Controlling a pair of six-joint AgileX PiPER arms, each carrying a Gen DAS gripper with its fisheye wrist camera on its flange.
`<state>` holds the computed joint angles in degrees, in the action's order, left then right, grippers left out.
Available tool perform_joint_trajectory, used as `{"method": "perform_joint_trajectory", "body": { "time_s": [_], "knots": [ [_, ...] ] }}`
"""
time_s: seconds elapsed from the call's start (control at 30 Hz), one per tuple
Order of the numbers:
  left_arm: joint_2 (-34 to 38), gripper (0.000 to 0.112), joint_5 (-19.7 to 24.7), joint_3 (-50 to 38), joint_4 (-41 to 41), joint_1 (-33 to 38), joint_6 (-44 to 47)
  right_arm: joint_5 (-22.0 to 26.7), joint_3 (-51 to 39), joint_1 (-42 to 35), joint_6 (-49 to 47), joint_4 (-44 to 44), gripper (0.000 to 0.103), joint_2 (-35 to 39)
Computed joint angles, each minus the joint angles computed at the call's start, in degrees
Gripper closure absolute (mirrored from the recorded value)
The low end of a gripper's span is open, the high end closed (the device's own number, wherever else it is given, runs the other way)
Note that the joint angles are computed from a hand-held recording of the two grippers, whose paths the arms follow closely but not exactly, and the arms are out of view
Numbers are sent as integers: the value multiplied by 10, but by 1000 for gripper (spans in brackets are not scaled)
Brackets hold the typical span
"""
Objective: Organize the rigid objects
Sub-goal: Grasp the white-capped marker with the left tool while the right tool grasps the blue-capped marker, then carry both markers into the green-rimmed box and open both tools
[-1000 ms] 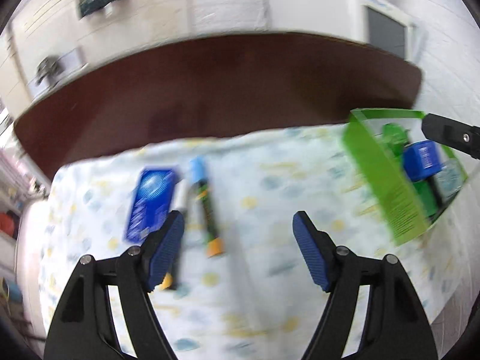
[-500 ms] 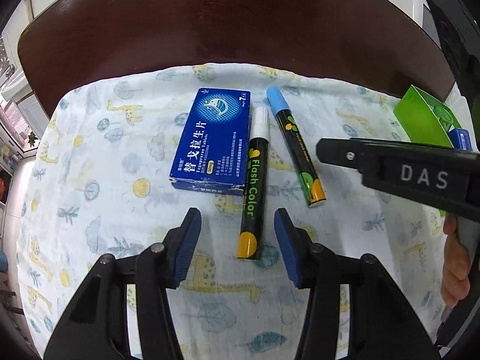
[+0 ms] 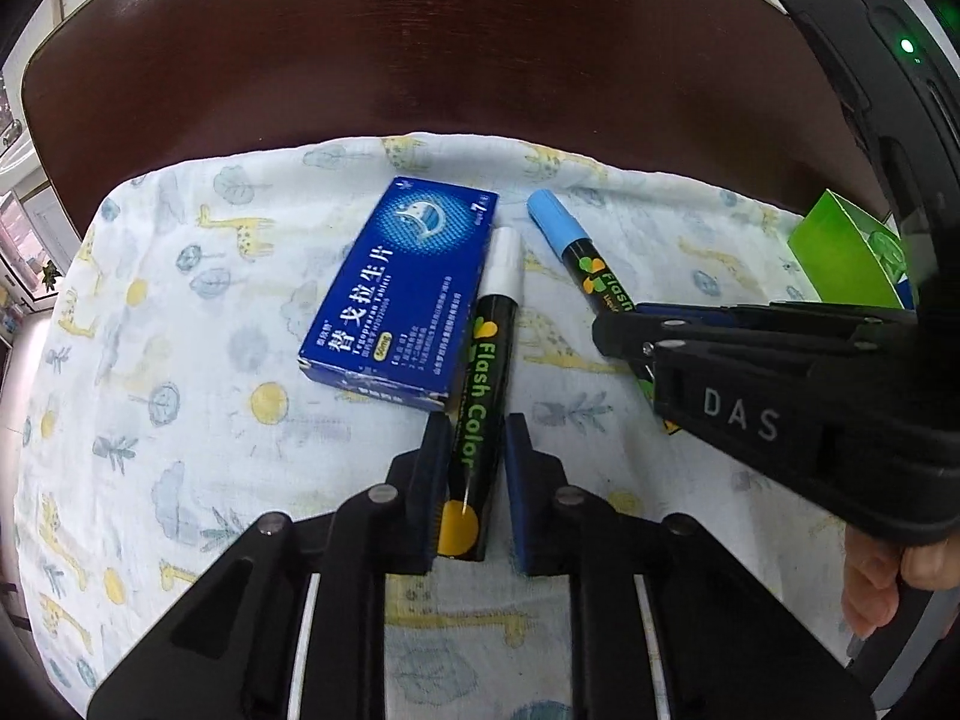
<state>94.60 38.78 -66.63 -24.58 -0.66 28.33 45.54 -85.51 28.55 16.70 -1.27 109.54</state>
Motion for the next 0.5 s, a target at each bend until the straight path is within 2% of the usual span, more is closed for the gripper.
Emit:
{"method": "perform_joint_trajectory", "body": {
  "time_s": [0.1, 0.17, 0.33, 0.5],
  "knots": [
    [-9, 98, 40, 7, -58, 12, 44, -10, 37, -24, -44, 59, 86, -29],
    [-20, 98, 50, 14, -73, 10, 51, -20, 71, -33, -63, 74, 86, -60],
    [-42, 98, 57, 11, -82, -20, 31, -25, 144, -80, -126, 123, 86, -156],
    [-72, 98, 51, -14, -59, -75, -13, -23, 172, -122, -154, 135, 86, -225]
  ]
}}
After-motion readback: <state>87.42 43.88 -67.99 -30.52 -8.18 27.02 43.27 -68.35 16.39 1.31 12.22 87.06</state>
